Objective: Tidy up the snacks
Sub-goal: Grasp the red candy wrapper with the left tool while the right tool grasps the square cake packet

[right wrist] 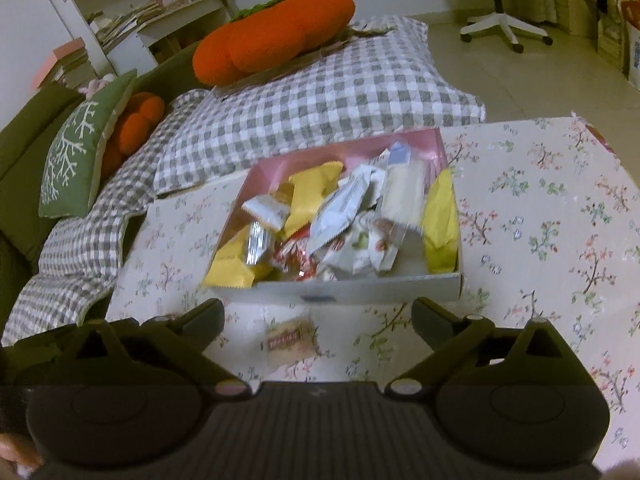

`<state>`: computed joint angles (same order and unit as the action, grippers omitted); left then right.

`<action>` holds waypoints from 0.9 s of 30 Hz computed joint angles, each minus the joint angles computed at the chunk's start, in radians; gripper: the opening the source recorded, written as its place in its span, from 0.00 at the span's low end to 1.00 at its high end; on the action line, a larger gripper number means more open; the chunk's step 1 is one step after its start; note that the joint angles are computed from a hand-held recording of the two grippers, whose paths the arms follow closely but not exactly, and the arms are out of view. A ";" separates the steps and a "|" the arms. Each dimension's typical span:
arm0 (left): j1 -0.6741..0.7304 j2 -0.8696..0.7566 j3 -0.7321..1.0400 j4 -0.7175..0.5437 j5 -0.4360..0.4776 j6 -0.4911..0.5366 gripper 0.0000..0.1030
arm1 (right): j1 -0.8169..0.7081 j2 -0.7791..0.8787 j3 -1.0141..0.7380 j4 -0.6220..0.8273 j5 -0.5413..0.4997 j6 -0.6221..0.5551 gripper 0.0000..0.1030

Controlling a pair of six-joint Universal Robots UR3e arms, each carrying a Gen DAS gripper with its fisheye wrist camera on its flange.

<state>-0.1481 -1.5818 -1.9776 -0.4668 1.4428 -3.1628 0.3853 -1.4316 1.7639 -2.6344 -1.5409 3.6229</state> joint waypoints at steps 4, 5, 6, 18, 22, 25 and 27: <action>0.031 0.017 -0.085 0.069 0.011 0.017 0.97 | 0.037 0.033 0.002 -0.011 -0.052 -0.006 0.98; 0.043 0.017 -0.106 0.091 0.006 0.029 0.97 | 0.052 0.043 0.005 -0.024 -0.077 -0.010 0.98; 0.054 0.013 -0.124 0.110 0.005 0.043 0.97 | 0.066 0.054 0.010 -0.038 -0.100 -0.022 0.98; 0.158 -0.167 -0.263 0.468 -0.022 0.188 0.97 | 0.125 0.185 0.006 -0.160 -0.150 -0.135 1.00; 0.192 -0.233 -0.296 0.595 -0.088 0.279 0.97 | 0.138 0.246 -0.011 -0.198 -0.134 -0.206 1.00; 0.206 -0.279 -0.310 0.665 -0.119 0.306 0.97 | 0.146 0.285 -0.017 -0.233 -0.114 -0.261 1.00; 0.210 -0.298 -0.319 0.707 -0.133 0.321 0.97 | 0.150 0.310 -0.023 -0.249 -0.099 -0.285 1.00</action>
<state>0.0624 -1.8793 -2.2971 0.2404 1.3095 -2.8420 0.5352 -1.1216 1.7407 -2.8838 -1.6399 3.3378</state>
